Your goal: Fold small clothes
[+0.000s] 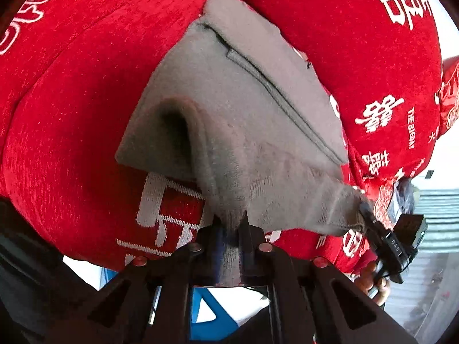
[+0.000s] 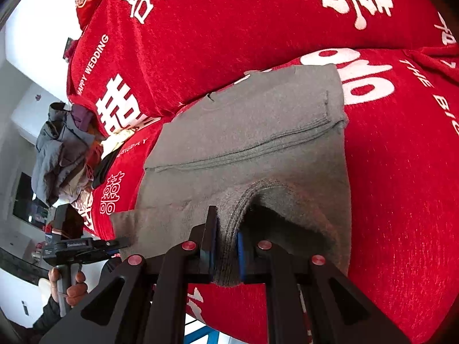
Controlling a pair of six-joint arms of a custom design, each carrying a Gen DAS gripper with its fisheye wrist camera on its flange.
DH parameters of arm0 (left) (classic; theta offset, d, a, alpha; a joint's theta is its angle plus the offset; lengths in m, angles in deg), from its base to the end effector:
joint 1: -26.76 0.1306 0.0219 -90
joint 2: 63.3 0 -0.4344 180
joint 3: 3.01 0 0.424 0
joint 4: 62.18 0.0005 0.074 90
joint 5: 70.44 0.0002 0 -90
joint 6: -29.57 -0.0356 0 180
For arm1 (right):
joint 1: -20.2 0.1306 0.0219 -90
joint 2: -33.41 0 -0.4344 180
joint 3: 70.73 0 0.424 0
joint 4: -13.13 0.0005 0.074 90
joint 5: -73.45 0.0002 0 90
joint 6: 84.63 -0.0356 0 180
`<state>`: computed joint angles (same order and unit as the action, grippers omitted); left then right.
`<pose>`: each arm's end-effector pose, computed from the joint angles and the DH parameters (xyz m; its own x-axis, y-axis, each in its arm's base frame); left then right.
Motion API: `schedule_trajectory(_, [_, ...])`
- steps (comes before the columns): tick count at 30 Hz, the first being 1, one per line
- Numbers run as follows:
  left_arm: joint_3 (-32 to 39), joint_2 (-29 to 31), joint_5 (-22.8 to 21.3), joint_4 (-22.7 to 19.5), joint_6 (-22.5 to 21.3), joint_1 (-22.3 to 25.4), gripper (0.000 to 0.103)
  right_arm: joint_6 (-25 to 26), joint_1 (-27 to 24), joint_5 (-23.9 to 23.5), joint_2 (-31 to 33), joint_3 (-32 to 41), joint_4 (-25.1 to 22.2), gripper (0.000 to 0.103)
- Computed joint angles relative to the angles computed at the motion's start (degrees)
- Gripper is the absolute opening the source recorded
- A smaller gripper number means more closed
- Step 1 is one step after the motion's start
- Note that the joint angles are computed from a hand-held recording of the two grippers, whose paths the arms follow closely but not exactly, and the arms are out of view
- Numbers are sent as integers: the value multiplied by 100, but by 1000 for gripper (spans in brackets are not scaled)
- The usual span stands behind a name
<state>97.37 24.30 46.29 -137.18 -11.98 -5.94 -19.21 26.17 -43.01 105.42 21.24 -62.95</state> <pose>0.3835 -0.2658 0.5647 -0.9869 -0.1607 -0.0113 -0.1201 0.7811 -0.6127 0.3416 0.0512 0.6005 -0.8924 0.2811 -0.3531 0.0341 0.8221 0.5683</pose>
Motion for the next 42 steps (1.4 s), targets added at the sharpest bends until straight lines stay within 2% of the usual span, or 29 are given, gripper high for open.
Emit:
schedule_trajectory(3, [108,0,-58,79,42,65,9,48,55,105,44,44,-9,12])
schedule_trajectory(6, [354,1,-151,215,-50,155,8,-1,-2,3,9,103,103,12])
schedule_trajectory(13, [1411,540,-372,310,-217,448,8,-56,-135,-17,152,510,293,12])
schedule_trajectory(25, [3468,1990,-540,-184,-715,494,8,73,-246,280,975,1453,365,12])
schedule_trajectory(35, [5229,3474,-591,-750,-804,584,8,-138,-469,235,2044,2007,444,12])
schedule_trajectory(42, [5502,4031,-628,-826,-649,688,8,-448,-593,111,2627,1993,490,12])
